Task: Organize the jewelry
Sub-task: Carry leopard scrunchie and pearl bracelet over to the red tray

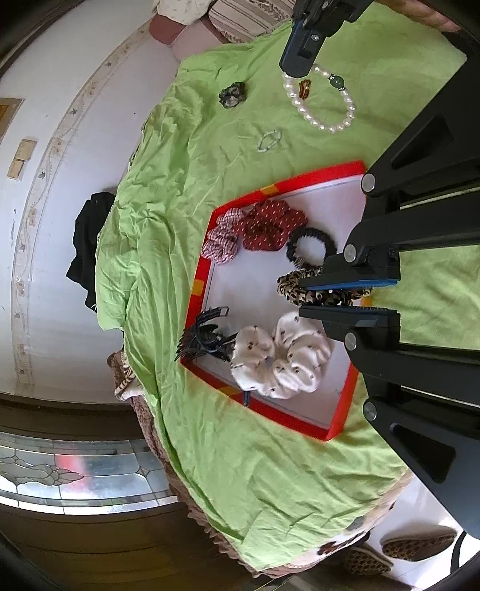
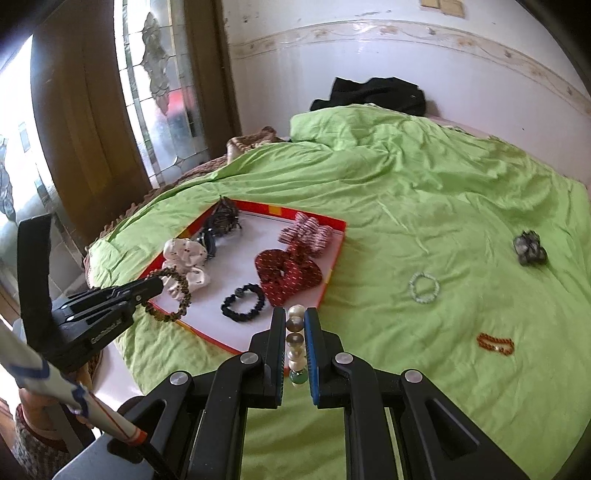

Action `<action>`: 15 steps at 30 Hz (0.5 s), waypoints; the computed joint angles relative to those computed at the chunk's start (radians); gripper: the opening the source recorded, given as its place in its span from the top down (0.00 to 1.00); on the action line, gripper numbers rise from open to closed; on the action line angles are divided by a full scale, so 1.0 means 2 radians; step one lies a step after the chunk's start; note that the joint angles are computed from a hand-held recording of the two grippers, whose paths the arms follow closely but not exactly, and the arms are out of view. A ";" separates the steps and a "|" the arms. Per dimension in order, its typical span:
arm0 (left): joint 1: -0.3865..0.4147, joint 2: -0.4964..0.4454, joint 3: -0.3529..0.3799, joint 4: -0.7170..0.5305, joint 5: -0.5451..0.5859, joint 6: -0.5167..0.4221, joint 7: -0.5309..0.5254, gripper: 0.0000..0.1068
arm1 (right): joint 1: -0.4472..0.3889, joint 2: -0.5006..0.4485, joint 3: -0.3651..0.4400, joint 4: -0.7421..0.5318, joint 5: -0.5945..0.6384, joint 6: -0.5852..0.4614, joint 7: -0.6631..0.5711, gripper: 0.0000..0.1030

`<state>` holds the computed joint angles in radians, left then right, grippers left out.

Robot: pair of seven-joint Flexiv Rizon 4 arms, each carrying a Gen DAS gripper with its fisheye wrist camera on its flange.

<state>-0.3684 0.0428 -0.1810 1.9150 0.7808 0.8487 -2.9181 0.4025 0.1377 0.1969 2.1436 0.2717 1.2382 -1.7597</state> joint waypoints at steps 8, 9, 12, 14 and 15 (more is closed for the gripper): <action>0.016 -0.006 0.016 -0.001 -0.024 0.033 0.040 0.93 | 0.008 -0.015 0.006 -0.014 -0.003 0.006 -0.003 0.89; 0.020 -0.010 0.018 -0.004 -0.031 0.039 0.051 0.93 | 0.009 -0.017 0.007 -0.016 -0.002 0.006 -0.005 0.89; 0.023 -0.024 0.018 -0.024 -0.028 0.023 0.075 0.93 | 0.010 -0.026 0.010 -0.023 -0.003 0.007 -0.006 0.89; 0.022 -0.033 0.022 -0.036 -0.029 0.013 0.090 0.93 | 0.011 -0.032 0.013 -0.029 -0.004 0.009 -0.007 0.89; 0.023 -0.038 0.026 -0.041 -0.034 0.017 0.101 0.93 | 0.012 -0.036 0.013 -0.033 -0.003 0.009 -0.010 0.89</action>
<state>-0.3219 -0.0334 -0.1293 1.8338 0.7121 0.8836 -2.7155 0.4257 0.0657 0.2237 2.0774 0.2662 1.2571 -1.7790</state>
